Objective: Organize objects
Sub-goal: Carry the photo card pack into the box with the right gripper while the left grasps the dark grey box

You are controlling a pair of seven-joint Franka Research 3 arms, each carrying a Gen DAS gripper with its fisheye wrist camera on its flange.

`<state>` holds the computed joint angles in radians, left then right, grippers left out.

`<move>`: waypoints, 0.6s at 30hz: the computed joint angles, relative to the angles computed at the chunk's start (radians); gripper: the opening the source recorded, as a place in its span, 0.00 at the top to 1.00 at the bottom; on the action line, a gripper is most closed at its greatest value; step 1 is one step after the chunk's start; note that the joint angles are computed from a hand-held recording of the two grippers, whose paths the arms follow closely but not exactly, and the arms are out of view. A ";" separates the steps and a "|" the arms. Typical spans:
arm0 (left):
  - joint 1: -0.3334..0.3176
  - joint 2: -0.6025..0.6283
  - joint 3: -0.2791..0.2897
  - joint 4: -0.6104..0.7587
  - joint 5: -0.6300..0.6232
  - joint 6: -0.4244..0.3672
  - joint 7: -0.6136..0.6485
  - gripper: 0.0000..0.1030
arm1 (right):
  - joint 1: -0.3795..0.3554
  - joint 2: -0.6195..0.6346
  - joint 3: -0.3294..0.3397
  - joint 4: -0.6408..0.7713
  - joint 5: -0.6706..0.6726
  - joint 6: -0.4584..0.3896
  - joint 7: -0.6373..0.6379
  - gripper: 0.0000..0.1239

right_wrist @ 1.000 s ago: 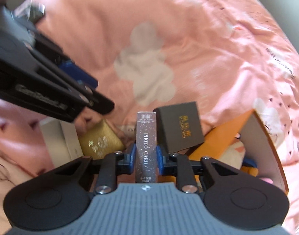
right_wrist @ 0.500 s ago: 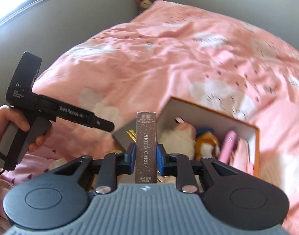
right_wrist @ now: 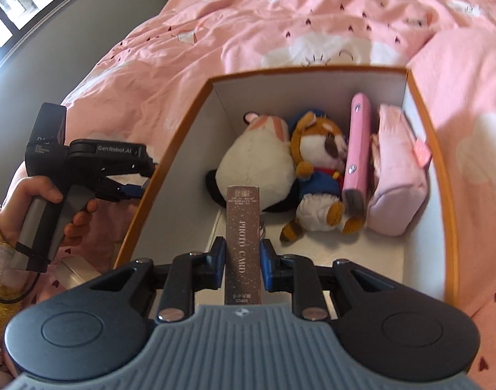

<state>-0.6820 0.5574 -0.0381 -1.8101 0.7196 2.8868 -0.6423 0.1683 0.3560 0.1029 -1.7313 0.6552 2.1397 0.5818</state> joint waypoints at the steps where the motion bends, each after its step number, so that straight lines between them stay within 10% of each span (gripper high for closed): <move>1: -0.009 0.005 0.015 0.001 0.011 0.016 -0.021 0.15 | 0.001 0.014 -0.003 0.013 -0.006 -0.017 0.023 0.81; 7: -0.064 -0.001 0.087 -0.010 0.093 0.061 -0.117 0.34 | -0.008 0.112 -0.001 0.123 -0.005 -0.156 0.196 0.81; 18: -0.022 -0.044 -0.033 0.054 0.172 -0.162 -0.014 0.59 | 0.049 0.136 -0.021 0.164 -0.180 -0.160 0.304 0.78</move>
